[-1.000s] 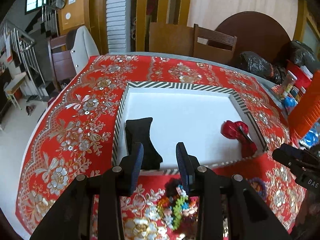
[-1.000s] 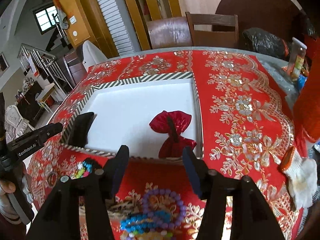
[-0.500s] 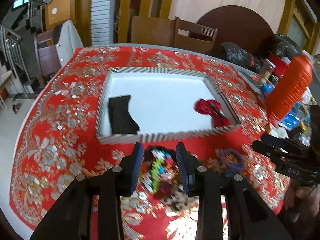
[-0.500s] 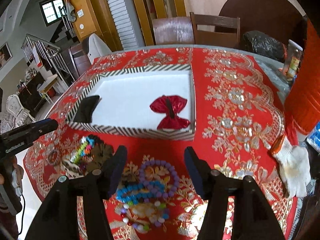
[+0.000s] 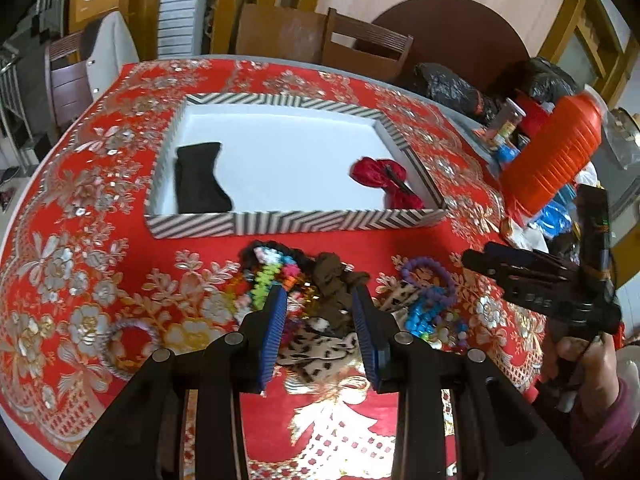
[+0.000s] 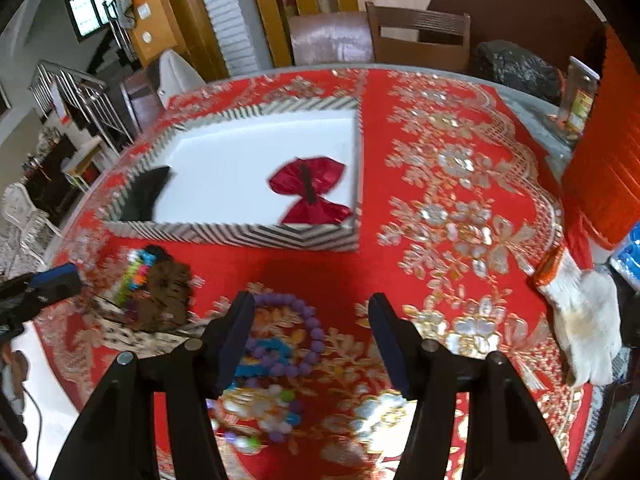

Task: Organize jewelry
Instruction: 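Move both open tools back over the jewelry pile, then grasp the brown hair clip with the left tool while the right tool grasps the purple bead bracelet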

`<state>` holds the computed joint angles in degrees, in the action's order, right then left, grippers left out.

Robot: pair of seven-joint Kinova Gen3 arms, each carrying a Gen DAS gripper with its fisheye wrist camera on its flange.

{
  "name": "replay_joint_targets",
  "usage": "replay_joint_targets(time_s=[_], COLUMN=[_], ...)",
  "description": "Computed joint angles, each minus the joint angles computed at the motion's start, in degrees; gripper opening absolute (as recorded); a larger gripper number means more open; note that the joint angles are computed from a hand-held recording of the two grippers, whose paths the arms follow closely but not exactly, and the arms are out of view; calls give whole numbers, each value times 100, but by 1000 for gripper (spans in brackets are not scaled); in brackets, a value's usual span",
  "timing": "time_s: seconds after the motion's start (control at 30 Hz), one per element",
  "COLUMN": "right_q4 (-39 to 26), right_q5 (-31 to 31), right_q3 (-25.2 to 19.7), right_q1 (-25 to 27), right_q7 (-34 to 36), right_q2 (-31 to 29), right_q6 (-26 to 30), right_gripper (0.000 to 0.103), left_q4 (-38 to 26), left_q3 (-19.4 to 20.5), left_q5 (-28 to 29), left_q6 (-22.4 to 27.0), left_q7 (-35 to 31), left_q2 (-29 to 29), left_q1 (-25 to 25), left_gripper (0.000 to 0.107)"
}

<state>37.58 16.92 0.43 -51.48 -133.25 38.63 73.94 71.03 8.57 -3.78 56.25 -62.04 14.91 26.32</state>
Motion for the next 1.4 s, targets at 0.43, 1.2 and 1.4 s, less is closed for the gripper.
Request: replay_joint_targets(time_s=[0.43, 1.2, 1.4], right_q4=[-513, 1274, 1277], right_q5=[-17, 659, 734], right_q3=[143, 15, -64], right_q1=[-49, -113, -107], right_q7=[582, -437, -470], right_q2=[575, -723, -825], right_q6=[422, -1467, -1531], right_gripper=[37, 10, 10], left_q4=[-588, -220, -378], left_q3=[-112, 59, 1], left_q5=[-508, 315, 23], left_q6=[429, -290, -313], left_q7=[99, -667, -512], left_q2=[733, -6, -66], left_q1=[526, 32, 96], left_gripper=[27, 2, 2])
